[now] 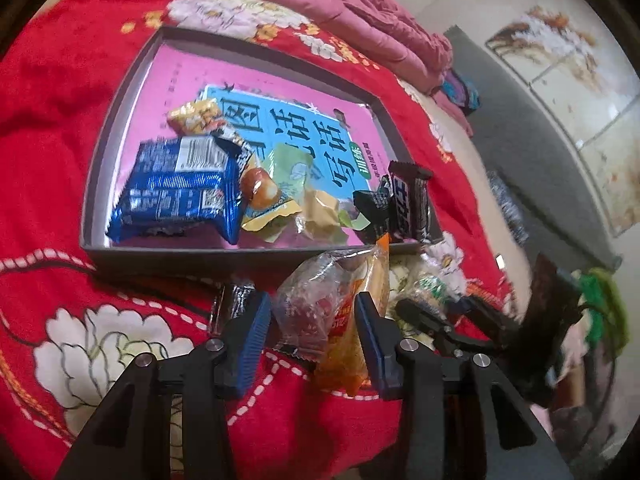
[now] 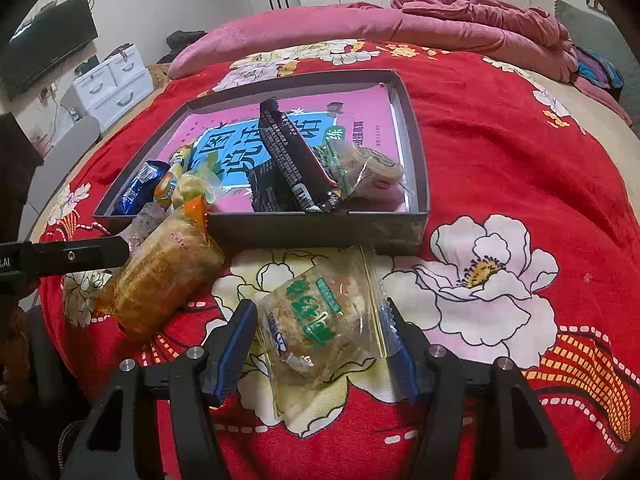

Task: Organize snacks
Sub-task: 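Grasp a clear cake bag with the left tool while the right tool grasps the green-printed clear bag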

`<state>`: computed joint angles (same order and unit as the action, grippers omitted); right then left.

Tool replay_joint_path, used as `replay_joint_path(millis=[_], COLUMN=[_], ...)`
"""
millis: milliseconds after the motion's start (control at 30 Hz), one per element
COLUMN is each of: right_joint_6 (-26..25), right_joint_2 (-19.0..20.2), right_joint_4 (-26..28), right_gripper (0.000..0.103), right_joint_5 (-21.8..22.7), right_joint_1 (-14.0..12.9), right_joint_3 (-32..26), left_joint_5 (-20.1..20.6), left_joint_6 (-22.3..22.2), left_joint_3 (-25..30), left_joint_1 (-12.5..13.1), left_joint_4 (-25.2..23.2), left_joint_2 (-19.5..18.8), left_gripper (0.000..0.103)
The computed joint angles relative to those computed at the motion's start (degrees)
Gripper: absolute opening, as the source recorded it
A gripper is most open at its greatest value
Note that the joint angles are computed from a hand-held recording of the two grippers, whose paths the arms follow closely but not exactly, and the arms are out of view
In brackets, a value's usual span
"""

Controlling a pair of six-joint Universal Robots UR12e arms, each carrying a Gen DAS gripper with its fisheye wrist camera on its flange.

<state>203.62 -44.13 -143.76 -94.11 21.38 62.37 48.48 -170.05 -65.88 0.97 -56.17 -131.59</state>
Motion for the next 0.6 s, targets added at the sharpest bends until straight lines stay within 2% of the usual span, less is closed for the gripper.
replay_joint_path(millis=[100, 367, 600], right_joint_6=[-0.42, -1.57, -1.93], right_joint_2=[0.13, 0.53, 0.72], right_joint_4=[0.40, 1.50, 1.60], right_gripper=[0.062, 0.062, 0.062], right_joint_5=[-0.12, -1.12, -1.34], right_joint_1=[0.01, 0.31, 0.38], right_joint_3=[-0.27, -1.09, -1.31], left_joint_5=[2.06, 9.32, 12.83], left_joint_6=[0.14, 5.36, 6.90], left_joint_3=[0.18, 0.18, 0.96], left_joint_1=[-0.24, -2.29, -3.42], left_joint_4=[0.24, 1.47, 1.82], left_joint_2=[-0.05, 0.51, 0.10], left_gripper=[0.037, 0.038, 0.042])
